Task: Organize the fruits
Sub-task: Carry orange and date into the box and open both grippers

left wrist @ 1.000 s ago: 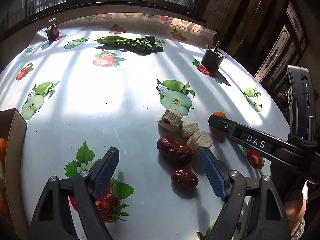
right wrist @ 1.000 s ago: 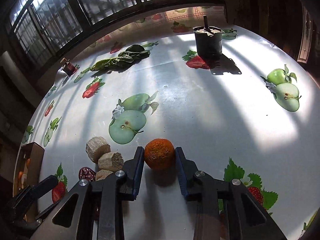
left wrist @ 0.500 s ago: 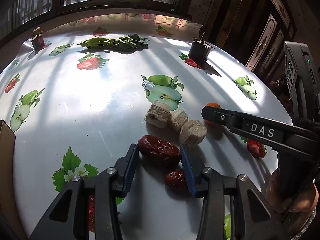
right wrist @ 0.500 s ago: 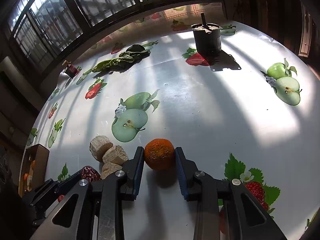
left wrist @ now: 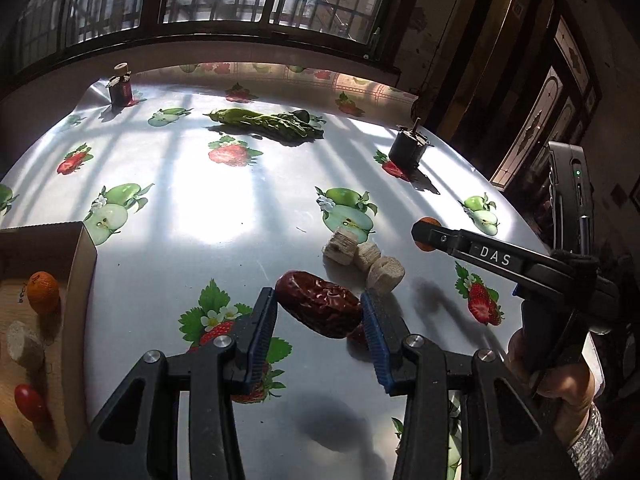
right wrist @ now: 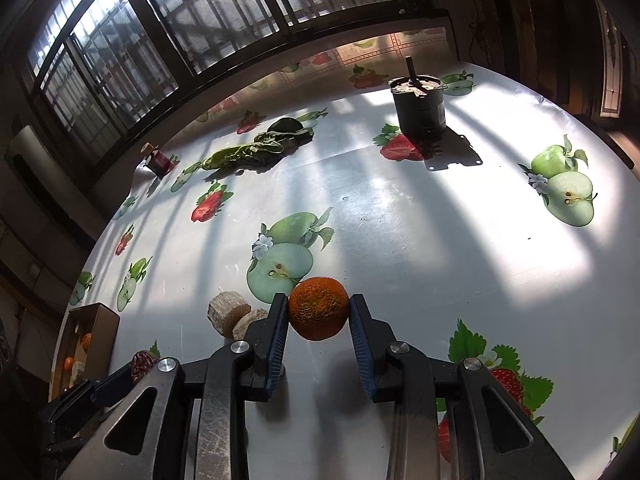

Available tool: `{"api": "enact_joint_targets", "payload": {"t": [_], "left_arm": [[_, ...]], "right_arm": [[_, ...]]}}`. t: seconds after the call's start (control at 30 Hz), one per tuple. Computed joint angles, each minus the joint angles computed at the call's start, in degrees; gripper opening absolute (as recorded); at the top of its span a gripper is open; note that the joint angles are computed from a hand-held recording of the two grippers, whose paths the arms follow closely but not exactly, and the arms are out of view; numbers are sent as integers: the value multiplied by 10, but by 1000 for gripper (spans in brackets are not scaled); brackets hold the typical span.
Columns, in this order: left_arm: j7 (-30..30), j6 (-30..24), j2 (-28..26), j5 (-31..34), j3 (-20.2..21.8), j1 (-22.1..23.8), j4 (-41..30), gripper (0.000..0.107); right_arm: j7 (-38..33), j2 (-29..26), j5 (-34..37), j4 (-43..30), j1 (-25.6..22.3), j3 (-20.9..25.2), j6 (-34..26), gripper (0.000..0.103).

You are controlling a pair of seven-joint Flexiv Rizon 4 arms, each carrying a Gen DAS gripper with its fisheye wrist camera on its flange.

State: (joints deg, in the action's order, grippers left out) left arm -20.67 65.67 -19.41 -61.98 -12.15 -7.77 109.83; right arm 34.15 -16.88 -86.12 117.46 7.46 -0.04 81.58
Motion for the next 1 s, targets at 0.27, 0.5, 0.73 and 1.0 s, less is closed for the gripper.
{"api": "enact_joint_targets", "payload": {"t": [0.27,0.5,0.73,1.0], "left_arm": [[9,42,45,-10,70,54,40,42],[-116,21,-8,114,102,124,4,42],[-158,-1,-27,167,85,167,-9,42],[-158,-15,-22,147,68,185,-4,43]], "right_arm": [[-22,4,-13,-22,33,19,-57,33],[-148,-46,82,-98,119,39,-59,33],[-383,-156,242,-237,204,84,-89,34],[-533,-224,358,-321,260,96,-145,34]]}}
